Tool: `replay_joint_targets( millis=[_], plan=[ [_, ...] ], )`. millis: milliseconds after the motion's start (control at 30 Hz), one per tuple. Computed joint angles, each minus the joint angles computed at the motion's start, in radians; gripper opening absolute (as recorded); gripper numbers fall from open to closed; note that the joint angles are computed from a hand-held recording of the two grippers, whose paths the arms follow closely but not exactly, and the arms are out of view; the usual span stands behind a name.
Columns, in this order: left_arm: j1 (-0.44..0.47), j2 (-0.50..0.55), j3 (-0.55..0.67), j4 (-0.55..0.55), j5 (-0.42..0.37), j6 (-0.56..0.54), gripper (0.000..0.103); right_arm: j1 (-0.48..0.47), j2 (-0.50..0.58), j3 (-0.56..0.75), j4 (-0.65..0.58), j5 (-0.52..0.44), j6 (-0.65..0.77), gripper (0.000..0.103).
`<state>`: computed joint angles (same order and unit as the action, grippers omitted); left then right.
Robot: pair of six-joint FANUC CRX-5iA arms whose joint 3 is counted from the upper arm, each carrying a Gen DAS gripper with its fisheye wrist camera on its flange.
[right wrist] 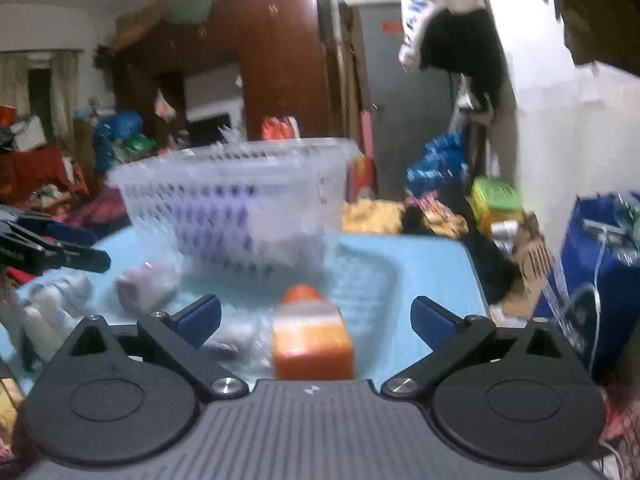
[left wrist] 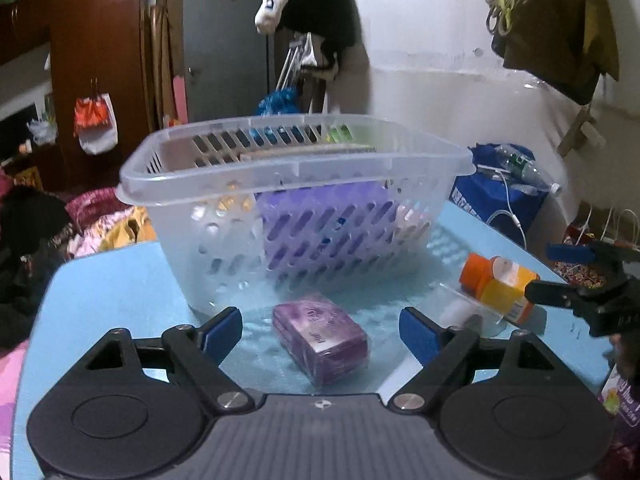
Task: Organize objects
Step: 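Grasp the second small purple box with the left tool while the right tool grasps the orange bottle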
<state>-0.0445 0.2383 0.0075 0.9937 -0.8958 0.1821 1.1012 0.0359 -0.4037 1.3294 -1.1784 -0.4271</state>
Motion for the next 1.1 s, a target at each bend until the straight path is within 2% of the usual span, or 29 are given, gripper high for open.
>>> replay_joint_targets(
  millis=[200, 400, 567, 767, 867, 967, 1033, 1100],
  plan=[
    [-0.042, 0.011, 0.059, -0.203, 0.044, 0.147, 0.087, 0.014, 0.010, -0.001, -0.013, -0.017, -0.009, 0.102],
    [-0.072, 0.018, 0.072, -0.295, 0.042, 0.197, 0.084, 0.016, 0.012, -0.020, -0.021, -0.007, -0.022, 0.092],
    [-0.071, 0.008, 0.058, -0.298, 0.062, 0.208, 0.071, 0.014, 0.024, -0.006, -0.047, -0.002, 0.016, 0.078],
    [-0.075, 0.016, 0.057, -0.285, 0.068, 0.216, 0.054, 0.015, 0.023, -0.014, -0.047, 0.003, 0.015, 0.072],
    [-0.076, 0.014, 0.045, -0.271, 0.081, 0.205, 0.054, 0.018, 0.018, -0.022, -0.040, 0.003, 0.000, 0.069],
    [-0.078, 0.003, 0.013, -0.235, 0.108, 0.172, 0.052, 0.020, 0.010, -0.031, -0.046, 0.011, -0.006, 0.061],
    [-0.077, -0.007, -0.023, -0.172, 0.121, 0.109, 0.052, 0.018, 0.006, -0.034, -0.049, 0.020, 0.001, 0.054],
    [-0.077, -0.027, -0.077, -0.084, 0.138, 0.019, 0.051, 0.014, 0.004, -0.037, -0.043, 0.029, 0.005, 0.053]
  ],
)
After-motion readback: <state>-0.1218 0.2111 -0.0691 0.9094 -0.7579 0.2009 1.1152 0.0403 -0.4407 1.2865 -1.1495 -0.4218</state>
